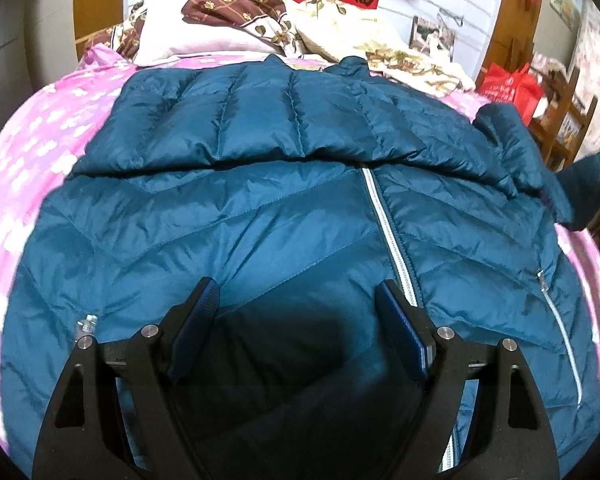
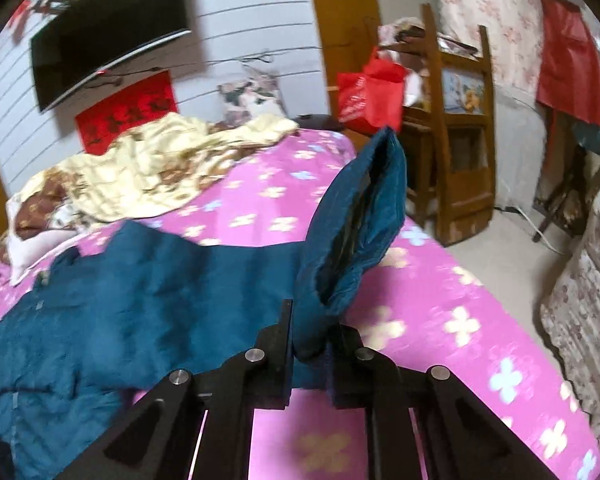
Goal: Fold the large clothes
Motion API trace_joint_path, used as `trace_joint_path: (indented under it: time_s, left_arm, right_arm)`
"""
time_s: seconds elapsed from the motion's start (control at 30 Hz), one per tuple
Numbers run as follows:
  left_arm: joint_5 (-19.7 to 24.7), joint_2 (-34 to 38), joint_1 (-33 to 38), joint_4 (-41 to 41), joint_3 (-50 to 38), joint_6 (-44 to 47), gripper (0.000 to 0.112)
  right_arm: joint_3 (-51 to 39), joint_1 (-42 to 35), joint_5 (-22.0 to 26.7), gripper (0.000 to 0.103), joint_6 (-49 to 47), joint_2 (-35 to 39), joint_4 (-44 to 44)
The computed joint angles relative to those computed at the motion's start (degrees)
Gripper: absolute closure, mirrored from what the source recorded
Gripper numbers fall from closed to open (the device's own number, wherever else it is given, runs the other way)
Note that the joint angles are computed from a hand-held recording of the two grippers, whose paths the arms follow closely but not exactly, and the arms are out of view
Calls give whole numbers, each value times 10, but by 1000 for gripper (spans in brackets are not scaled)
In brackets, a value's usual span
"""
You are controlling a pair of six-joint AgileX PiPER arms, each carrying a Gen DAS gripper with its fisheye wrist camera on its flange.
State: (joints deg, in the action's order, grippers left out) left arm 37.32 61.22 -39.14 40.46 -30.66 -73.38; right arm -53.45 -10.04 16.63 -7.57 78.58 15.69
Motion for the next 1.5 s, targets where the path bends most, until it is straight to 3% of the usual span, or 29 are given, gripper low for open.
trace_joint_path:
  time_s: [0.13,0.3,0.43,0.6,0.77,0.97,1.1,1.17,1.23,1.3,1.33,1.4,1.5]
  left_arm:
    - [87,-36,-2,0,-20,39,31]
    - [133,-120,119,-47,-18,184,31]
    - [129,-103,222,-53,2,241,31]
    - [40,-82,355,-125,40,331,30]
    - [12,-64,359,-100,53,279,19]
    - [15,-59,366,-127,41,305,17]
    - [0,-59,402,-174,40,362,17]
    - [0,-61,409,-187,39,373,17]
    - [5,-64,402,-184,39,365,17]
    - [5,-65,401,-179,40,364,17]
    - [8,-71,398,-177,42,363,17]
    - [16,-91,392,-175,42,365,17]
    - [19,-155,365,-161,40,360,17]
  right_arm:
    - [13,97,2,92,174,-30,-152]
    - [0,240,19,93,418,-25,-362]
    - [-36,339,37,93,561,24,-474]
    - [-119,459,62,93,708,139,-581]
    - [-239,547,79,93,733,264,-583]
    - [-438,623,114,93,617,406,-477]
    - [-585,655,192,93,550,493,-442]
    - [-594,655,201,82,533,496,-423]
    - [-550,650,174,50,525,465,-404]
    - [-489,658,164,31,557,420,-445]
    - [-455,659,160,26,570,395,-462]
    - [-377,665,157,26,608,338,-502]
    - [-283,682,243,25,678,270,-558]
